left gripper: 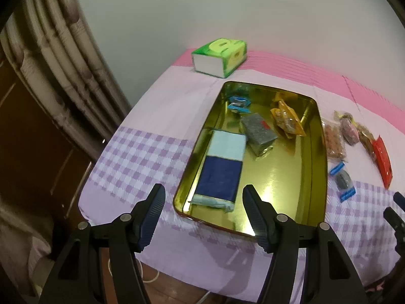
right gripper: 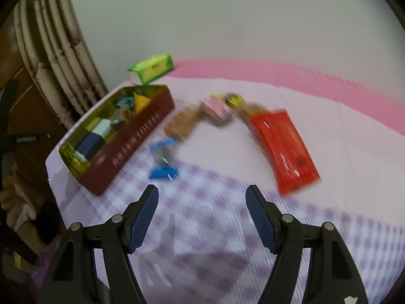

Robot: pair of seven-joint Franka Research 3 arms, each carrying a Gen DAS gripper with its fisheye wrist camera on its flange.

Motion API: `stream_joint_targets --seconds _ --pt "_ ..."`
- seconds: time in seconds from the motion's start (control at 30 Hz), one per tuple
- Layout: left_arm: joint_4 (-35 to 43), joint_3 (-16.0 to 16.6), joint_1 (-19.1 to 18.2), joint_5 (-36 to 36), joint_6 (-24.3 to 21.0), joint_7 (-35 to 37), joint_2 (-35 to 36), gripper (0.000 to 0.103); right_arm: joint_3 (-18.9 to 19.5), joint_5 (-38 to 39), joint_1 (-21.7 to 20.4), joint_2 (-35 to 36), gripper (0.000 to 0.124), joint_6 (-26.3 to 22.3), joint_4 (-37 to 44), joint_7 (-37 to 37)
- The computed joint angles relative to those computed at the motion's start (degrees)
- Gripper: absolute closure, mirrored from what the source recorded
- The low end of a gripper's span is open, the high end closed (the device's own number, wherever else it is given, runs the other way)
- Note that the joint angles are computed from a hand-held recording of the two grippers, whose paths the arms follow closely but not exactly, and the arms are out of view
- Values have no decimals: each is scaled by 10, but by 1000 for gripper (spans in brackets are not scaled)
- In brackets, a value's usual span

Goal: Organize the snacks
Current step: 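Grasp a blue-wrapped candy with the right gripper, then grasp the red packet with the left gripper while the right gripper holds the candy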

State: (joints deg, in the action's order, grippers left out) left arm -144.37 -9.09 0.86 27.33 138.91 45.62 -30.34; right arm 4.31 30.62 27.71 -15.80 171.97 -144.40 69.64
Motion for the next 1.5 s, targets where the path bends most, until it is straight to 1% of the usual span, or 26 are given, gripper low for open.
stream_joint_targets --seconds 0.1,0.17,0.23,0.3,0.37,0.43,0.47,0.5,0.57,0.6,0.63,0.67,0.7,0.73,0.83,0.9,1.0,1.03,1.1,1.13,1.23,1.27,1.3,1.37,1.43,1.5 --pt "-1 -10 -2 14 5 0 -5 38 -34 55 36 0 54 6 -2 -39" --pt "-1 -18 -1 29 9 -7 -7 35 -56 110 70 14 54 4 17 -89" --pt "-2 -23 -1 41 12 -11 -9 33 -47 131 76 28 55 1 35 -121" --pt "0 -28 1 53 12 -17 -9 32 -10 90 50 58 55 -8 62 -99" --pt "1 -27 -1 57 10 -17 -5 32 11 67 37 85 55 -13 88 -85" --pt "2 -24 -4 58 8 -16 -2 32 38 -9 11 110 55 -7 107 -25" --pt "3 -22 -5 57 6 -15 -1 32 44 -44 2 125 55 -11 121 3" --pt "4 -21 -5 56 6 -14 1 32 45 -49 0 136 55 -19 134 7" --pt "5 -17 -7 53 7 -11 4 32 47 -124 -10 160 55 -27 156 68" --pt "5 -17 -6 53 7 -11 5 32 46 -128 -12 171 57 -35 168 73" --pt "5 -17 -6 54 7 -11 6 32 54 -129 -20 179 70 -42 177 74" --pt "6 -17 -6 53 6 -10 7 32 41 -170 -11 191 92 -58 189 103" --pt "6 -17 -7 53 6 -10 8 32 34 -220 -7 196 96 -68 193 141" --pt "7 -17 -7 52 5 -10 9 32 23 -262 4 194 99 -54 186 170" --pt "8 -21 -7 57 3 -12 12 32 40 -239 -9 177 102 -59 168 142" --pt "5 -19 -15 53 5 -5 9 32 43 -183 -14 148 102 -44 135 104" --pt "-5 -19 -27 48 29 3 -9 32 20 -108 -21 75 102 -17 60 68" --pt "-5 -21 -30 47 35 6 -11 32 17 -106 -31 54 102 -10 39 71" --pt "0 -9 -60 18 54 44 -6 32 17 -140 -87 -2 102 -4 -15 104" --pt "9 4 -86 -17 55 80 6 32 24 -160 -116 -14 102 -5 -27 122" --pt "54 57 -177 -184 62 198 63 32 50 -233 -233 -55 101 -3 -71 191" --pt "86 70 -205 -251 57 235 98 32 61 -259 -274 -63 101 3 -83 213" --pt "107 71 -213 -277 51 246 118 32 67 -279 -307 -67 101 11 -94 230" --pt "184 66 -230 -351 27 272 193 32 51 -282 -324 -63 100 23 -106 241" --pt "250 43 -221 -355 6 245 253 32 5 -245 -286 -64 100 51 -122 218" --pt "324 21 -212 -339 -9 204 321 32 -5 -239 -274 -63 100 59 -123 210"
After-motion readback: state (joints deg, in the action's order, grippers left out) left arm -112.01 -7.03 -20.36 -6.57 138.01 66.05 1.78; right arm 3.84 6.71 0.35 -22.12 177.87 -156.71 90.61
